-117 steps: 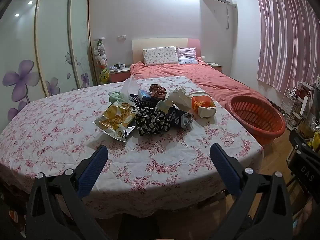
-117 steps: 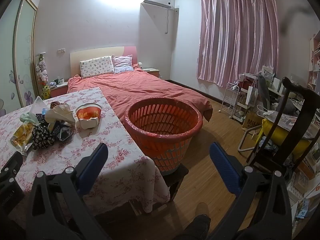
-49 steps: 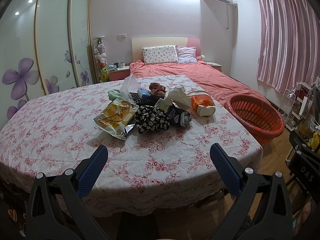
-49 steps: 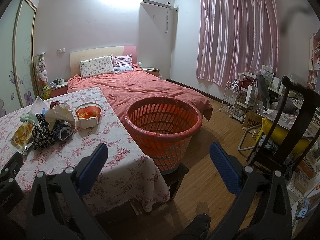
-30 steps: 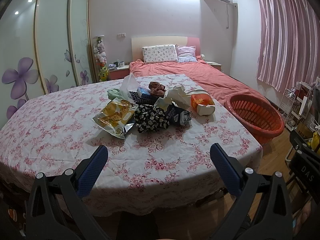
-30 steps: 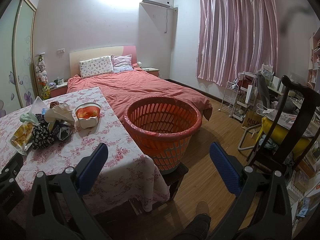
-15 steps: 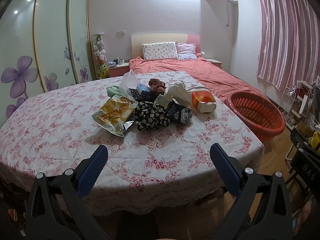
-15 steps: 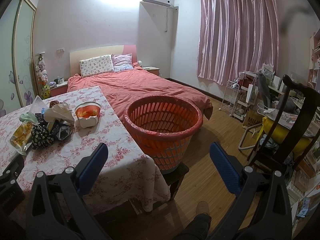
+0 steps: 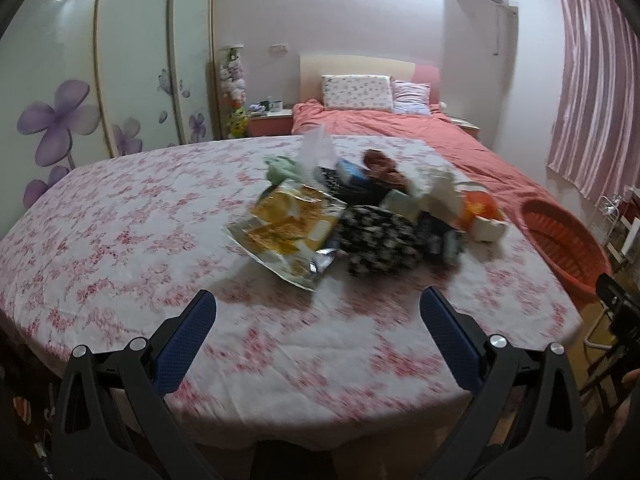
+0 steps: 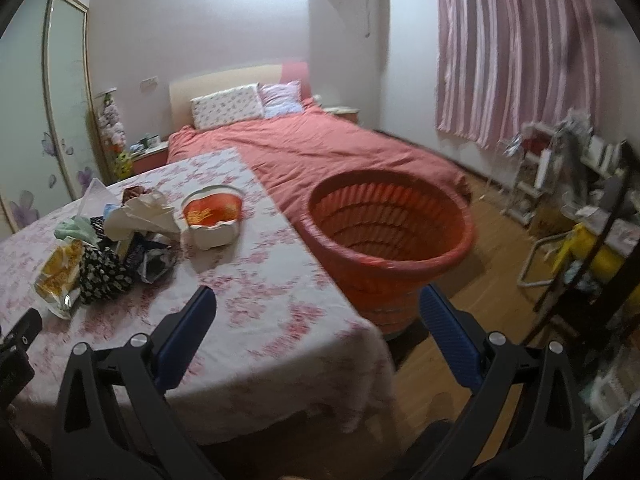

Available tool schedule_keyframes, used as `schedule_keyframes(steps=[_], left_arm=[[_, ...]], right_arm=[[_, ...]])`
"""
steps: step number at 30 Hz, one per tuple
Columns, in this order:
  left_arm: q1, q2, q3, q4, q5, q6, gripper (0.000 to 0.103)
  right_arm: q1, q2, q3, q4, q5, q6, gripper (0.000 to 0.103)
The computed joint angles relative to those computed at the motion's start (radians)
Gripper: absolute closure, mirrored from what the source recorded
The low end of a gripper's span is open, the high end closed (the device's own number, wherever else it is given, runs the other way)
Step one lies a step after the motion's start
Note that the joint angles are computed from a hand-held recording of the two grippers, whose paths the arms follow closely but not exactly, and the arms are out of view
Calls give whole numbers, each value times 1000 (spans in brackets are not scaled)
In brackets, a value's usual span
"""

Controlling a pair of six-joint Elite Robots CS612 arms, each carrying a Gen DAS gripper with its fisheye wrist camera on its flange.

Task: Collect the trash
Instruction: 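Reach the right gripper to the orange paper cup while the left approaches the yellow snack bag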

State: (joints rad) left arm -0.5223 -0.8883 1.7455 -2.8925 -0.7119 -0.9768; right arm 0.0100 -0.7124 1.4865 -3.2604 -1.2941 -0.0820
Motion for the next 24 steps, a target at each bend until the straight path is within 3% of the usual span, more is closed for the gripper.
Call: schedule_keyframes(steps=[8,15,24], left_arm=[[54,7,-16,10,-25,36,2],[91,10,-20,14,-89,39,2],[122,19,-21,-12,-164,52,2]], right_arm=[[33,74,-172,112,52,50,4],[73,164,-371,359,44,-20,4],[103,225,-485,483,14,-85,4]])
